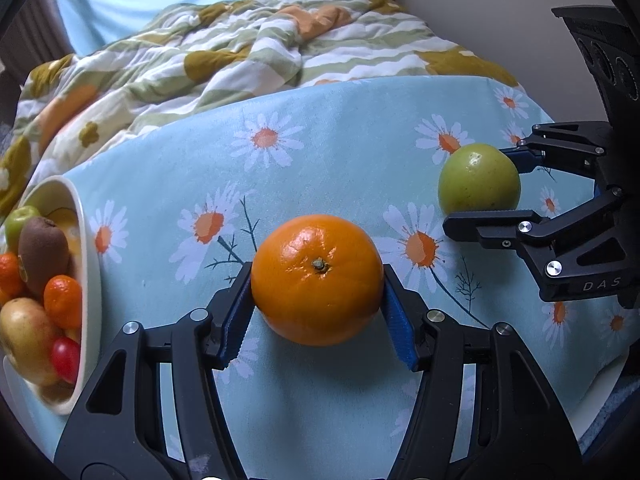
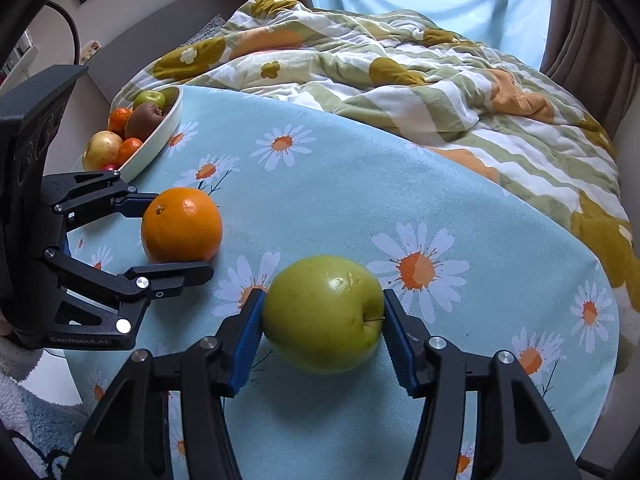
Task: Organize fruits
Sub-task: 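Close the right tool on the green apple while the left tool lifts the orange, then carry the orange into the bowl and open the left tool while the right tool releases the green apple there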
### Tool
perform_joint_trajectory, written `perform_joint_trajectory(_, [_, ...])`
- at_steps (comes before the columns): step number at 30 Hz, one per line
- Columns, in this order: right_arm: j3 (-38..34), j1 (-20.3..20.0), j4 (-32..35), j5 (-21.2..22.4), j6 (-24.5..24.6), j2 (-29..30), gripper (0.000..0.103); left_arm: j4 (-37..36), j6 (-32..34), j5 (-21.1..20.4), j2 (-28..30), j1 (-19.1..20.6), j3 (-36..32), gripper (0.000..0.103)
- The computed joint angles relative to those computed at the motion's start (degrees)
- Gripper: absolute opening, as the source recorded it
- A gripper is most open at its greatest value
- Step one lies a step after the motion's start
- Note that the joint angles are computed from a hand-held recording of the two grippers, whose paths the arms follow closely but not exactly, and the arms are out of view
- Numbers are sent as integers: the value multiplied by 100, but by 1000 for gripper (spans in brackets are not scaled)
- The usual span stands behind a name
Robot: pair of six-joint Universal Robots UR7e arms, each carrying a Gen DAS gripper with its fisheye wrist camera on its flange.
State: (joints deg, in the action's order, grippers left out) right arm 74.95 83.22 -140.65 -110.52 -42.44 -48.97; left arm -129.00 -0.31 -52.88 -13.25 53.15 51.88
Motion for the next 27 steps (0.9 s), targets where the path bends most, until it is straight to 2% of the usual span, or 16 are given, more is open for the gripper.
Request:
perform_joint_trajectory(7, [125, 103, -36, 36, 31, -128, 53, -355, -299, 69, -393, -81, 560, 66])
perform_joint_trajectory(16, [226, 398, -45, 107, 73, -241, 53, -921, -674, 294, -1166, -211, 1450, 65])
perform_joint_trajectory(21, [251, 632, -151, 147, 130, -216, 53, -1060, -663, 476, -1568, -201, 1776, 66])
perform_joint_trajectory(27, [146, 905, -256, 137, 504, -33, 53, -1064, -456, 590, -1941, -88, 1942, 66])
